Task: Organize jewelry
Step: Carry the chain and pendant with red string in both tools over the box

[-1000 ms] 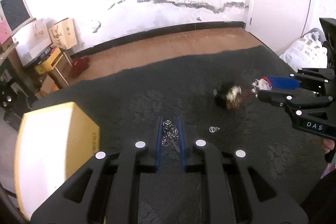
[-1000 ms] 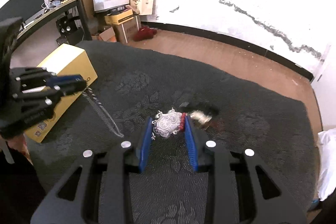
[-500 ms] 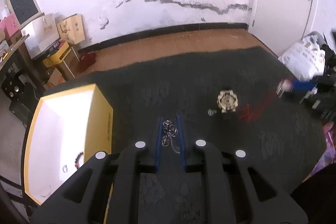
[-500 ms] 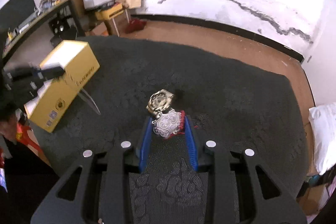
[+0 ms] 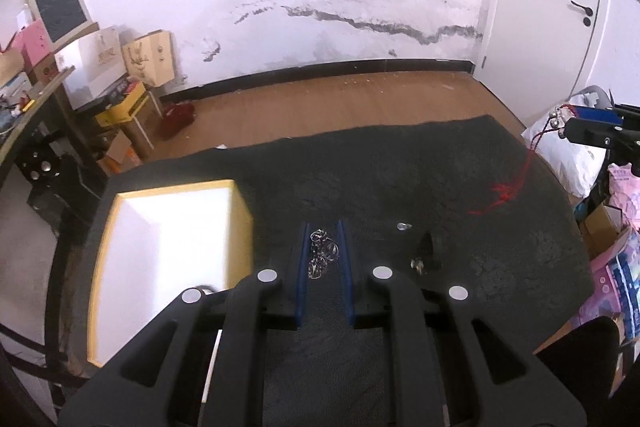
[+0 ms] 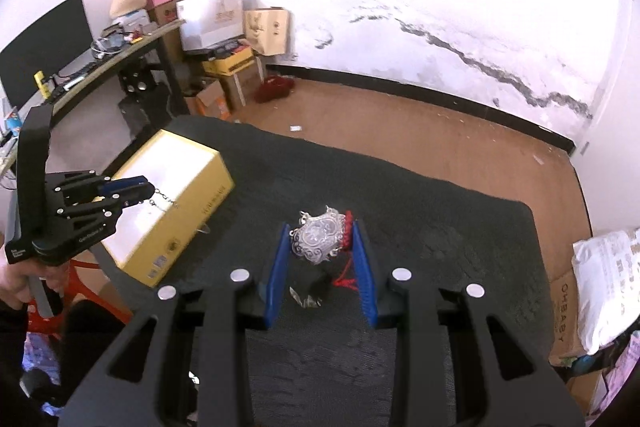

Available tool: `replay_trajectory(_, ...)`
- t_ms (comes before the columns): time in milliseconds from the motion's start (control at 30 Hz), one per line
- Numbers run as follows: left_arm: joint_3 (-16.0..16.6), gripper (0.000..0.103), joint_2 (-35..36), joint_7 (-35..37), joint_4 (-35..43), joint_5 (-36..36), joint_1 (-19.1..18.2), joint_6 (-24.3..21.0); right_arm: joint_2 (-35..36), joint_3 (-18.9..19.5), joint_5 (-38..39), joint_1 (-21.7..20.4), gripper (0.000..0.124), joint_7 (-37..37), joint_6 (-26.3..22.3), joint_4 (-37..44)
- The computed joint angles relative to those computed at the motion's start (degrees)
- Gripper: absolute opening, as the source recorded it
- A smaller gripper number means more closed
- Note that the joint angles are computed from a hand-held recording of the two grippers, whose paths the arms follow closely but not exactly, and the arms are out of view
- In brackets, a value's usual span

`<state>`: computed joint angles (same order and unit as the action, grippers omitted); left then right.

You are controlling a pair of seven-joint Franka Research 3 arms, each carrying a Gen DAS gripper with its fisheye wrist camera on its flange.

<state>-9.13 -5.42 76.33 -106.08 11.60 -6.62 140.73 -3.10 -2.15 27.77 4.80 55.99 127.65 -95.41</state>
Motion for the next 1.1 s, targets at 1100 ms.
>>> replay_trajectory(1100,11.5,0.014,-13.2,6.8,-10.0,-3.0,14.9,-5.7,35.4,9.4,-14.7,24.4,0.031,15.3,-17.9,50.2)
